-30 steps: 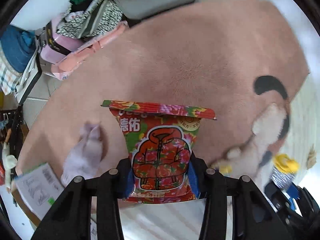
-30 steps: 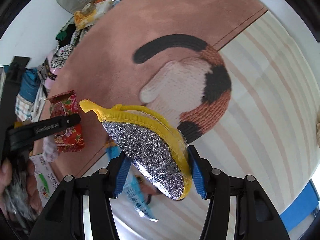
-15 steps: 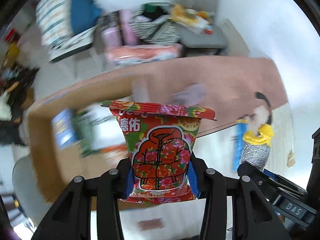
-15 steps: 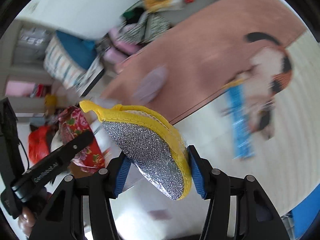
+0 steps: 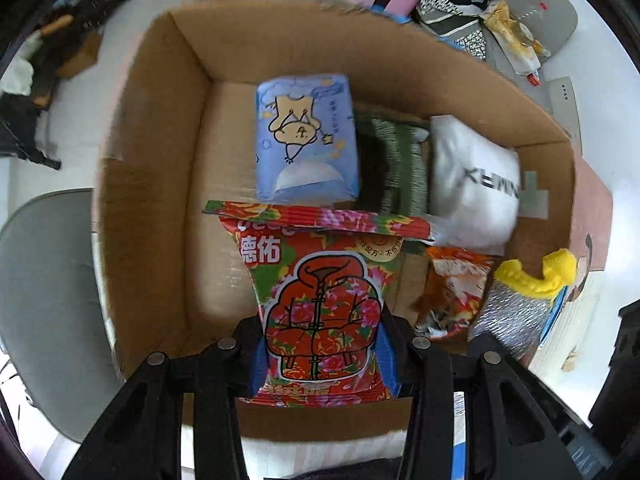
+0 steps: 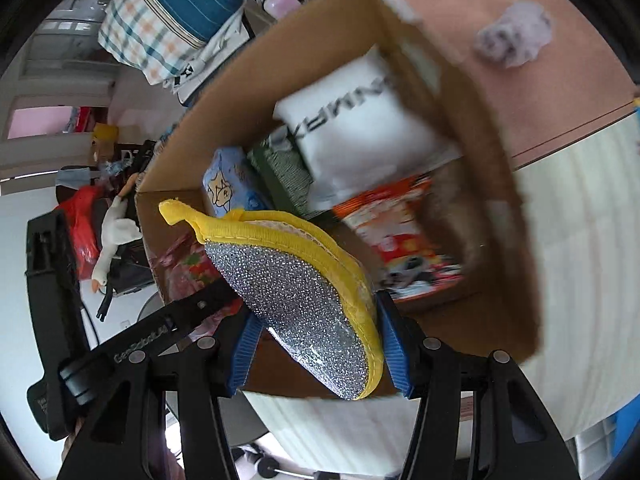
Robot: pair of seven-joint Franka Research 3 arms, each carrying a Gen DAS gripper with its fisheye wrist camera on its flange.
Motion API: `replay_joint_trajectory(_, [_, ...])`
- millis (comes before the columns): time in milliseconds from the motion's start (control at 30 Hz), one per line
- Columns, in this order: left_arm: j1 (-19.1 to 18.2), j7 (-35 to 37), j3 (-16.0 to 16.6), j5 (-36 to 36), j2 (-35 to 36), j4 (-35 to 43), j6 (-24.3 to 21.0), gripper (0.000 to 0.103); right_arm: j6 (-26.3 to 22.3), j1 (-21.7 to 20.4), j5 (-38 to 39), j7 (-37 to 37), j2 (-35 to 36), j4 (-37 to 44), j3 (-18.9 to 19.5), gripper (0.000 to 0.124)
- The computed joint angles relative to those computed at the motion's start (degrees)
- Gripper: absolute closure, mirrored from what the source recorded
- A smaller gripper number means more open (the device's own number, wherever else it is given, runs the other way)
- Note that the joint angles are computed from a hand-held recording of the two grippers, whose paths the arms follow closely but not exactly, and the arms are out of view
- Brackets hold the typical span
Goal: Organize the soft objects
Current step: 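Lower the sponge and red floral bag into the box and release both, then move both tools back over the remaining items on the table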
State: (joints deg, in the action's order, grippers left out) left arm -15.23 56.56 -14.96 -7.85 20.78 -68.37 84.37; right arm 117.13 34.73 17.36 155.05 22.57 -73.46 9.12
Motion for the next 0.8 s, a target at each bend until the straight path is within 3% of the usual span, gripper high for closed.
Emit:
replay_joint_trajectory(200, [1.2,1.0,-0.4,-3.7,1.9,-0.6,-0.8,0.060,-3.5,-0.1,0.9,0.5,6.0,6.2,0.1,0.059])
replay_joint_trajectory(233, [1.6,0.7,-0.5,-4.9,1.5,-1.6,-0.2,0.057,-3.4,-0.4,1.7,-0.1,6.4,6.0,0.2,0.057])
replay_joint_trajectory(333, [1.3,1.2,-0.3,-3.3,0.7,-2.2,0.6,0.034,-5.9,-0.2,1.2,-1.0,7.3,7.6,-0.1,0.039])
replay_joint_trajectory(500, [0.8,1.3,-0.5,-3.1,-1.0,-2.4,0.4,0.031,-8.5,0.3,0.1,-1.9,7.1,9.1,-0.4,0.038])
replay_joint_trajectory(667, [-1.8,-0.5,-0.8,1.1,-4.6,-2.4,0.5,0.031,-19.9,2.9,-7.0,-3.6,10.8,20.1,-2.1,0.038])
replay_joint_trajectory(800, [-2.9,-0.4,-0.6,4.7,-9.5,-5.9,1.9,0.031,-26.4,4.5,-12.7,-8.9,9.4,21.7,-3.5,0.034])
